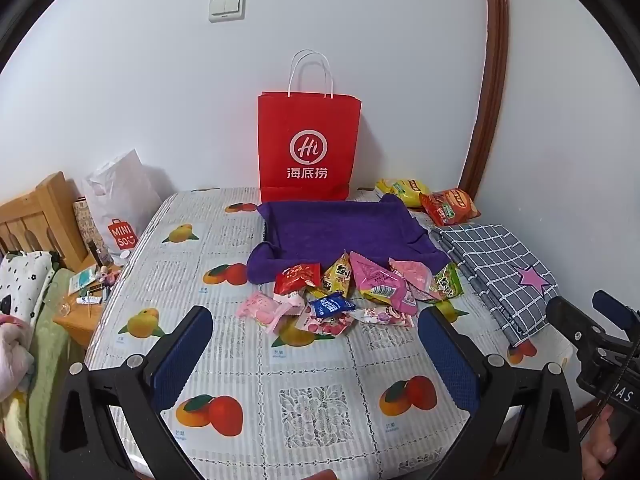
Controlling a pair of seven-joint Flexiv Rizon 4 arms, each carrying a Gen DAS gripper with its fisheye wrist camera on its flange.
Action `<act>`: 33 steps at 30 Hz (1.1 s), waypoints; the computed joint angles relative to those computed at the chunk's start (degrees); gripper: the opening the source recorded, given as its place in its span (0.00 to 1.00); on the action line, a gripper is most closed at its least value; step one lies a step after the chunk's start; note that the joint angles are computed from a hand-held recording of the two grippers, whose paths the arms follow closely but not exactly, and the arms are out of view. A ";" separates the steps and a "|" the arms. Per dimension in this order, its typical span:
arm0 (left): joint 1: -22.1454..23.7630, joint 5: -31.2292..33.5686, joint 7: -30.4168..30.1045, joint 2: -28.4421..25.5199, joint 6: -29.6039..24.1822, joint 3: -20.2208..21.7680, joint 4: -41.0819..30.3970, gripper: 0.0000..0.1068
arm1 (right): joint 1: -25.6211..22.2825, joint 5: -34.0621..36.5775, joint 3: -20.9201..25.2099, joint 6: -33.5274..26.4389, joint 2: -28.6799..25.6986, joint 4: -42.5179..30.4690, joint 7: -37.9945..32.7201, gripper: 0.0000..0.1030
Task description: Organize snacks
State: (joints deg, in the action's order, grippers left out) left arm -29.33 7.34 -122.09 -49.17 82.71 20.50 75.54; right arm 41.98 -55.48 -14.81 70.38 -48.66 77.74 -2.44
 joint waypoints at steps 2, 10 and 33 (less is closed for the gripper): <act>-0.03 -0.02 -0.22 0.00 0.04 0.06 0.02 0.96 | 0.01 -0.10 -0.03 -0.06 0.12 0.18 0.11 1.00; 1.31 -0.30 1.33 0.68 0.68 -1.54 0.76 0.96 | 0.47 -0.31 0.37 -1.64 0.37 -0.54 0.23 1.00; -0.77 -1.13 1.20 0.19 1.74 0.88 0.61 0.95 | 0.39 -1.55 -0.29 0.98 0.21 0.01 2.06 1.00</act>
